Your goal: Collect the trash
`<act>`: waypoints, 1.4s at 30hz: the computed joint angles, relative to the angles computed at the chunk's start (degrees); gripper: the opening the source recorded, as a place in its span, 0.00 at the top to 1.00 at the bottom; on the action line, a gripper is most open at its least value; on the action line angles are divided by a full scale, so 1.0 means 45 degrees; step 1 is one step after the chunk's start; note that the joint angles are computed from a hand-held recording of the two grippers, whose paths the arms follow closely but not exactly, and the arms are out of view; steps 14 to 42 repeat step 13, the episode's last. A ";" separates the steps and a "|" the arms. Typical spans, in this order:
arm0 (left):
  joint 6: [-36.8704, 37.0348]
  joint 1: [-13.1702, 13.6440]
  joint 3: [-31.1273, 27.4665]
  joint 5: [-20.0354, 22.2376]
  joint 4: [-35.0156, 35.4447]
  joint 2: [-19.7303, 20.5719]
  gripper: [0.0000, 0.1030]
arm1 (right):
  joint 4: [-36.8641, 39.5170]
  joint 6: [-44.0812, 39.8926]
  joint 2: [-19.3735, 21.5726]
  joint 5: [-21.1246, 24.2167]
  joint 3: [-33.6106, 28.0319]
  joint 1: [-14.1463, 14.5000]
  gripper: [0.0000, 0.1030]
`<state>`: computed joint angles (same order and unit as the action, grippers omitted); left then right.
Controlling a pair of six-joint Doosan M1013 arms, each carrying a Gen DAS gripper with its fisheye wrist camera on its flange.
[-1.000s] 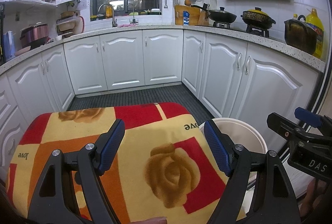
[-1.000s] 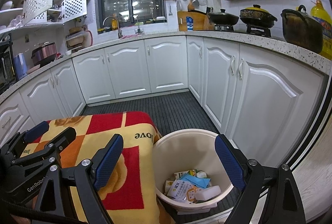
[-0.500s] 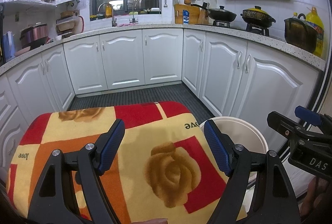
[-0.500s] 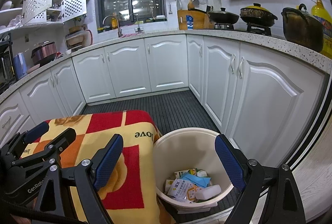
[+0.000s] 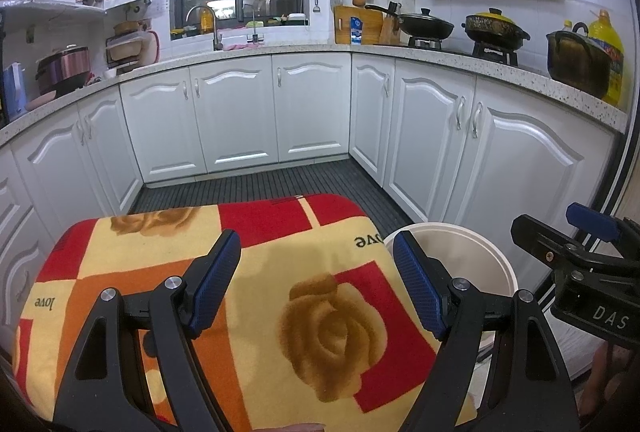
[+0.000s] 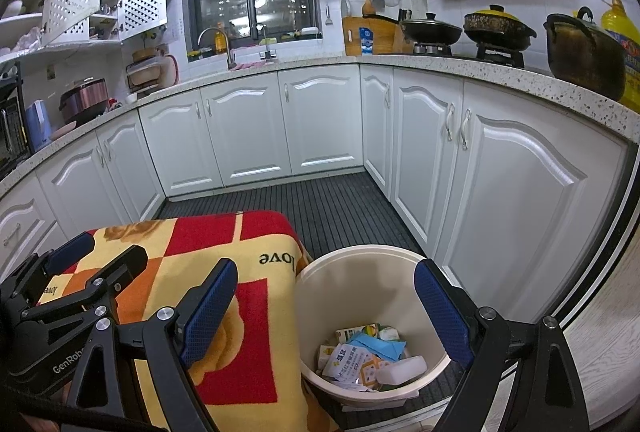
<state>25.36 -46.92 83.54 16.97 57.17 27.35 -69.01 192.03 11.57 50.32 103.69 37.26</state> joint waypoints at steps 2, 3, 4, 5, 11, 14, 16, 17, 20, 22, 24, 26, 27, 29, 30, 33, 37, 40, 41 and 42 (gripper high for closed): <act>-0.0046 -0.0001 0.0009 0.0016 0.0069 0.0011 0.24 | 0.0045 -0.0033 0.0016 -0.0041 0.0001 -0.0020 0.14; 0.0107 0.0010 -0.0001 -0.0010 -0.0071 0.0023 0.24 | 0.0066 -0.0059 0.0023 -0.0061 0.0002 -0.0041 0.14; 0.0112 0.0022 0.0011 -0.0044 -0.0054 0.0028 0.24 | 0.0088 -0.0080 0.0036 -0.0065 -0.0003 -0.0042 0.14; -0.0077 0.0022 0.0033 -0.0070 0.0172 0.0031 0.24 | 0.0119 -0.0122 0.0039 -0.0098 -0.0005 -0.0069 0.14; 0.0541 0.0165 0.0091 -0.0326 -0.0508 0.0058 0.24 | 0.0411 -0.0491 0.0144 -0.0168 -0.0118 -0.0116 0.14; 0.1011 0.0265 0.0143 -0.0347 -0.1020 0.0027 0.24 | 0.0535 -0.0650 0.0220 -0.0253 -0.0207 -0.0141 0.14; 0.1011 0.0265 0.0143 -0.0347 -0.1020 0.0027 0.24 | 0.0535 -0.0650 0.0220 -0.0253 -0.0207 -0.0141 0.14; 0.1011 0.0265 0.0143 -0.0347 -0.1020 0.0027 0.24 | 0.0535 -0.0650 0.0220 -0.0253 -0.0207 -0.0141 0.14; 0.1011 0.0265 0.0143 -0.0347 -0.1020 0.0027 0.24 | 0.0535 -0.0650 0.0220 -0.0253 -0.0207 -0.0141 0.14; 0.1011 0.0265 0.0143 -0.0347 -0.1020 0.0027 0.24 | 0.0535 -0.0650 0.0220 -0.0253 -0.0207 -0.0141 0.14; 0.1011 0.0265 0.0143 -0.0347 -0.1020 0.0027 0.24 | 0.0535 -0.0650 0.0220 -0.0253 -0.0207 -0.0141 0.14; 0.1011 0.0265 0.0143 -0.0347 -0.1020 0.0027 0.24 | 0.0535 -0.0650 0.0220 -0.0253 -0.0207 -0.0141 0.14; 0.1011 0.0265 0.0143 -0.0347 -0.1020 0.0027 0.24 | 0.0535 -0.0650 0.0220 -0.0253 -0.0207 -0.0141 0.14; 0.1011 0.0265 0.0143 -0.0347 -0.1020 0.0027 0.24 | 0.0535 -0.0650 0.0220 -0.0253 -0.0207 -0.0141 0.14; 0.1011 0.0265 0.0143 -0.0347 -0.1020 0.0027 0.24 | 0.0535 -0.0650 0.0220 -0.0253 -0.0207 -0.0141 0.14; 0.1011 0.0265 0.0143 -0.0347 -0.1020 0.0027 0.24 | 0.0535 -0.0650 0.0220 -0.0253 -0.0207 -0.0141 0.14; 0.1011 0.0265 0.0143 -0.0347 -0.1020 0.0027 0.24 | 0.0535 -0.0650 0.0220 -0.0253 -0.0207 -0.0141 0.14; 0.1011 0.0265 0.0143 -0.0347 -0.1020 0.0027 0.24 | 0.0535 -0.0650 0.0220 -0.0253 -0.0207 -0.0141 0.14; 0.1011 0.0265 0.0143 -0.0347 -0.1020 0.0027 0.24 | 0.0535 -0.0650 0.0220 -0.0253 -0.0207 -0.0141 0.14; 0.1011 0.0265 0.0143 -0.0347 -0.1020 0.0027 0.24 | 0.0535 -0.0650 0.0220 -0.0253 -0.0207 -0.0141 0.14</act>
